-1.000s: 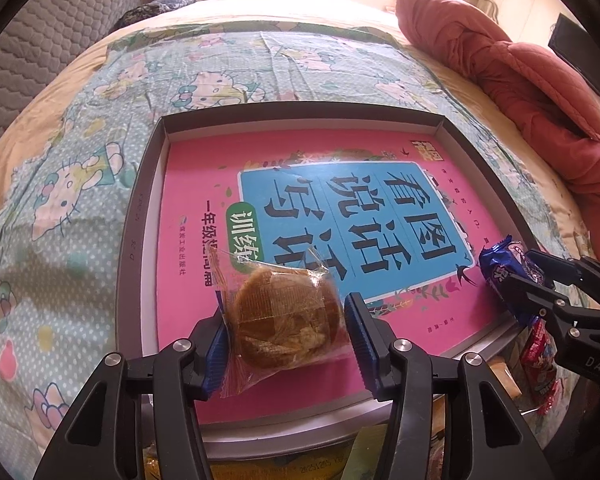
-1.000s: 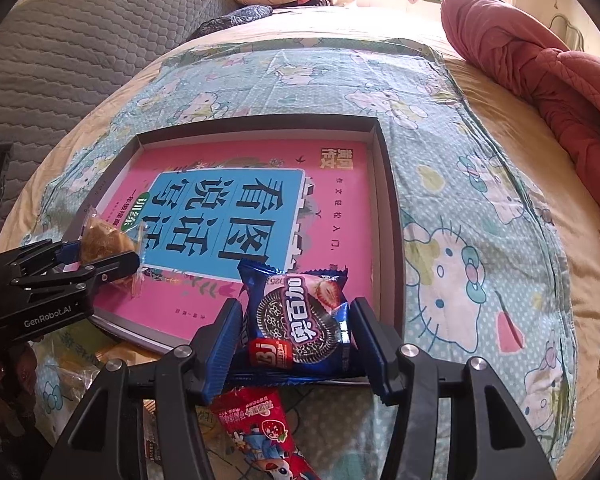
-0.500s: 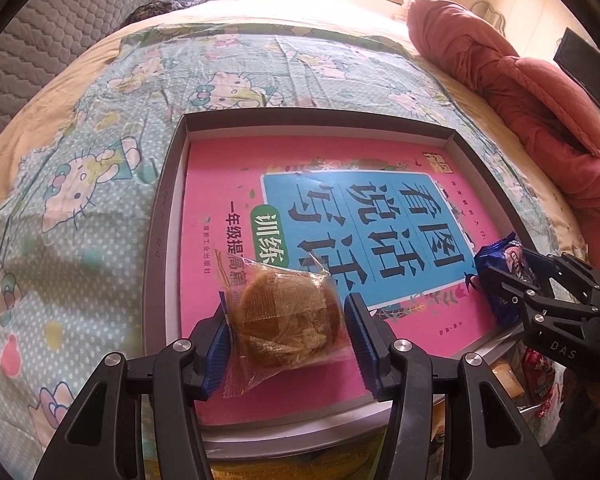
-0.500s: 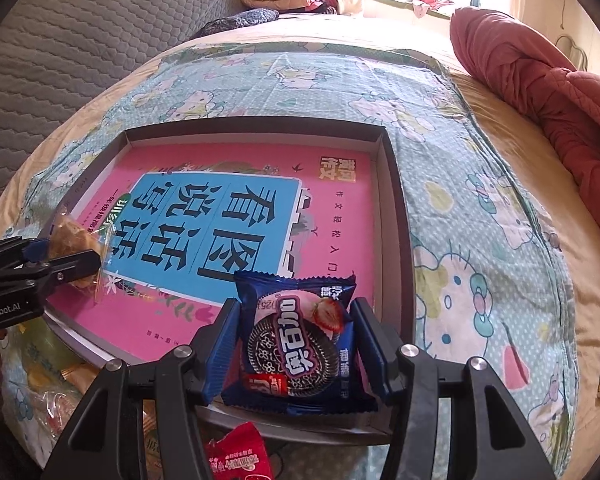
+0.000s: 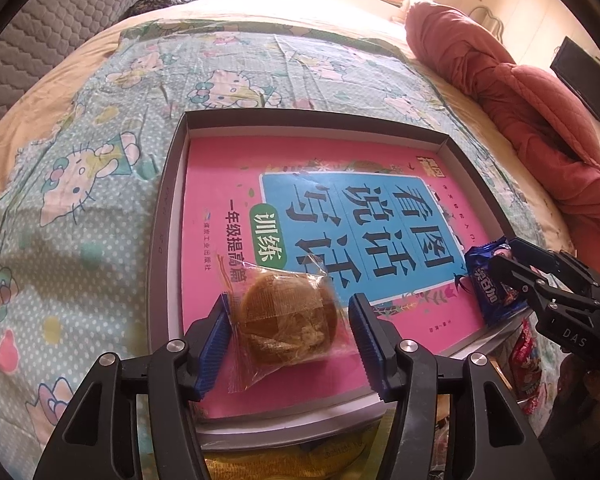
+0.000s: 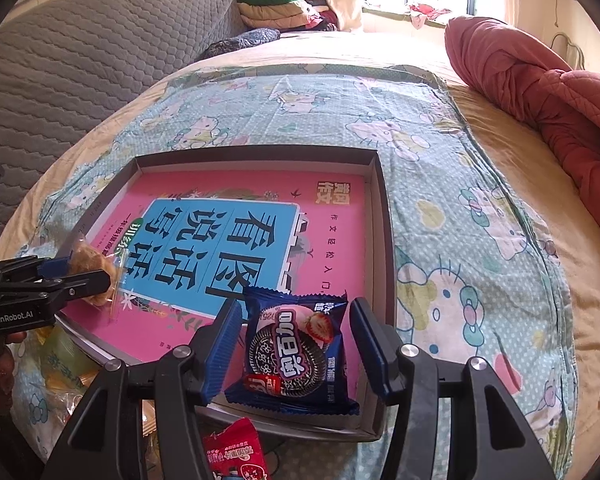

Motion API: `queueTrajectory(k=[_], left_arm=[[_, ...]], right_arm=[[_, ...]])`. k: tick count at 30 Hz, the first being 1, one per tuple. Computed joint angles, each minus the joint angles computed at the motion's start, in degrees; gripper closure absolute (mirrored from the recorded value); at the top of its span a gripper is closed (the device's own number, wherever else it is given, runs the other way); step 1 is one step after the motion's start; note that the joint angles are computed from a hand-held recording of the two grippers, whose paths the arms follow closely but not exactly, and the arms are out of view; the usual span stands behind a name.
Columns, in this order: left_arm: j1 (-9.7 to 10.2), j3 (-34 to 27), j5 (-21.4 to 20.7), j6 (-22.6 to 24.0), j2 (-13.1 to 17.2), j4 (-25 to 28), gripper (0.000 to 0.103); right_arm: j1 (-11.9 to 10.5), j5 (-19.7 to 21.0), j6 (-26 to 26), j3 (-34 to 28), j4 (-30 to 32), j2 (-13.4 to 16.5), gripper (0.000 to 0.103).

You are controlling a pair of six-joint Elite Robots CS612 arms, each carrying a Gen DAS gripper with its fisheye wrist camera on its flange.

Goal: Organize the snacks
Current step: 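Lower and release the bread roll and biscuit pack onto the pink workbook with both grippers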

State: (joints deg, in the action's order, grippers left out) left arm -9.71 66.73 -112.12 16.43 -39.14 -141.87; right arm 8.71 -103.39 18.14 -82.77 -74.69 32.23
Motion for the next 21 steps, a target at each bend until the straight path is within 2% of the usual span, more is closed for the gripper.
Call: queueTrajectory(k=[11,14,15,18,21], left_arm=[[0.88,1.7,-0.8,-0.7,-1.5,-2.5,0.042],[1.33,2.2,-1.4,-1.5,-2.1,-4.2,0.028],[1.51,2.3,-1.8,-1.8,-2.3,-4.5,0.028],[1.86,2.8,-2.5,-1.9,-2.8,-5.7,0.028],[1.95,3.8,-2.0,-1.2,-3.6,-7.6,0.028]], right_arm=[[-0.2,1.3,0.7,-0.9,-1.4,0.2,0.047],[-0.1,1.2,0.6,-1.5,-2.9,0.4,0.047],[-0.1,1.2,0.8,-1.7,-3.5,0.5,0.046],[0.1,0.4,1.7,-2.6,-6.0,0.9,0.035],[0.3,-1.4,2.8,-3.0,-7.4,1.0,0.031]])
